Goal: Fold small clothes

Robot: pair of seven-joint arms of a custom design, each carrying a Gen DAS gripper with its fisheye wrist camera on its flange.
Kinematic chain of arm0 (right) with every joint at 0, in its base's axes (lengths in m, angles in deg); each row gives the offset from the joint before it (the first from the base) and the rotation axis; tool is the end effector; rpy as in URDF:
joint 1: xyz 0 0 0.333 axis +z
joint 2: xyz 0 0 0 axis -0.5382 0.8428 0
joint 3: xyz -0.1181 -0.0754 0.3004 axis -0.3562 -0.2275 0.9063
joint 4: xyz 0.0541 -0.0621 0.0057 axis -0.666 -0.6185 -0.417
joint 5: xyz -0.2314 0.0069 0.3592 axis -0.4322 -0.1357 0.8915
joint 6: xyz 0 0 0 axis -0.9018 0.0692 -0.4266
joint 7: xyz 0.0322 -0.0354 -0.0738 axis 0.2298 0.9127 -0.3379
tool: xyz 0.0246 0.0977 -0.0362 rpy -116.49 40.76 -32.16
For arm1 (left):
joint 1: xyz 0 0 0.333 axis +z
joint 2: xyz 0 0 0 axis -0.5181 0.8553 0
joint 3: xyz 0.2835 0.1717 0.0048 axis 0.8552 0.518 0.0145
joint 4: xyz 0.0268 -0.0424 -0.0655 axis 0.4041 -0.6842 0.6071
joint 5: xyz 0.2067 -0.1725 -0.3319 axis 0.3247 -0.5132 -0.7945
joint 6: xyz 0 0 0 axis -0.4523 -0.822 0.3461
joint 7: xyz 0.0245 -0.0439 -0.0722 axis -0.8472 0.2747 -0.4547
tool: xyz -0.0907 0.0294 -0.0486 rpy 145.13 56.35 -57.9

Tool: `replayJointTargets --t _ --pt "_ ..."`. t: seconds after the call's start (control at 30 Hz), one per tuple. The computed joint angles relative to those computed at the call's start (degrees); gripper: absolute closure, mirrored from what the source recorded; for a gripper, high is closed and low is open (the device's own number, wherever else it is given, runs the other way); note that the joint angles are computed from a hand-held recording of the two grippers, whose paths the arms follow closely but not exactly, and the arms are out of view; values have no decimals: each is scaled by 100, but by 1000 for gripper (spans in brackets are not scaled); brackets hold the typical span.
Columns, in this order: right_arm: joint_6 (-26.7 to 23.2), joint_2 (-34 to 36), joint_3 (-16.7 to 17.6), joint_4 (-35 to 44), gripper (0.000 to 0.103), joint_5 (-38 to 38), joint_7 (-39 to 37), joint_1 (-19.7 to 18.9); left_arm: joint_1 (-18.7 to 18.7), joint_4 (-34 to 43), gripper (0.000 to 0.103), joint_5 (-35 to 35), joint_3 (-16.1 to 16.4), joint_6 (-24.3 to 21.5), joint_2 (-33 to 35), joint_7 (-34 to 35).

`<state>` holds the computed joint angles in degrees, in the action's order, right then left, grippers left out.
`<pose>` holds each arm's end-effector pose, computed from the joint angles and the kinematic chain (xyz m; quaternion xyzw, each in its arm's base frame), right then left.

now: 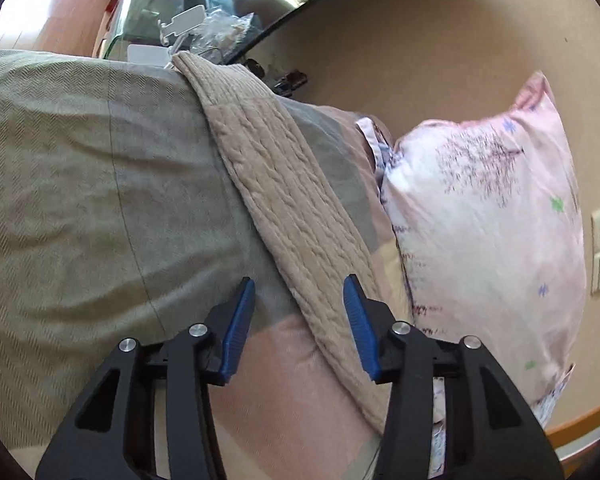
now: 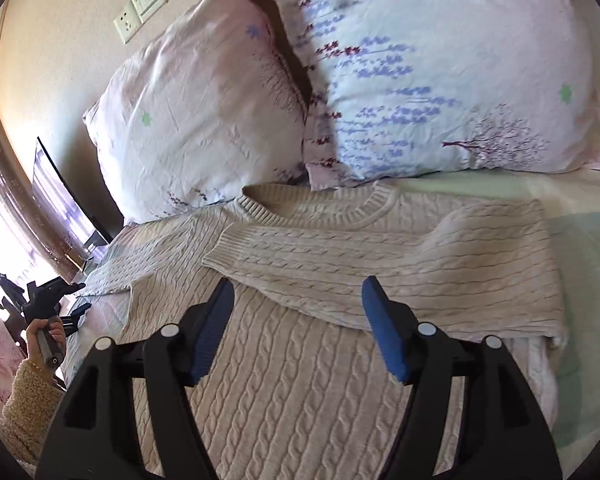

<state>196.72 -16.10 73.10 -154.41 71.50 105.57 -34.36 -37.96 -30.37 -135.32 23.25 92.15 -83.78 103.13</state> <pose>0.3966 -0.0686 0.5516 -0.5229 0.7728 -0.0404 0.3573 0.5890 -0.1309 0.4239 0.8353 -0.3065 0.4559 0.0225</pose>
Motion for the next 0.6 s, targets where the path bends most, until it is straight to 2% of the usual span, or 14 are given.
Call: replayJointTargets --t 0.07,0.13,0.17,0.2,0.27,0.3,0.37,0.47,0.5,0.6 --pt "-13 -112 0 -58 35 -74 68 -115 78 156 66 -214 57 15 130 -2" --pt "-20 -225 -14 -130 34 -108 104 -177 145 216 75 100 114 19 237 -471" --pt "-33 -261 -21 -148 33 -132 116 -205 198 261 76 146 98 7 282 -525" --pt "-22 -299 -10 -184 31 -138 126 -211 251 260 77 571 75 -19 313 -880" --pt "-19 -351 -25 -234 31 -151 136 -231 -19 190 89 2195 455 -126 357 -2169" --pt "-38 -377 -44 -259 31 -157 147 -252 1 196 95 2589 458 -175 361 -2382" --pt "-79 -461 -78 -329 31 -178 185 -326 71 239 96 2790 286 17 329 -2274" --pt "-126 -613 -107 -442 31 -265 244 -496 611 602 96 1877 -751 277 242 -461" --pt "-128 -670 -117 -486 31 -305 271 -574 704 778 96 1544 -1097 294 205 345" --pt "-155 -867 -110 -626 31 -506 430 -906 465 1341 97 658 -1743 40 135 2693"
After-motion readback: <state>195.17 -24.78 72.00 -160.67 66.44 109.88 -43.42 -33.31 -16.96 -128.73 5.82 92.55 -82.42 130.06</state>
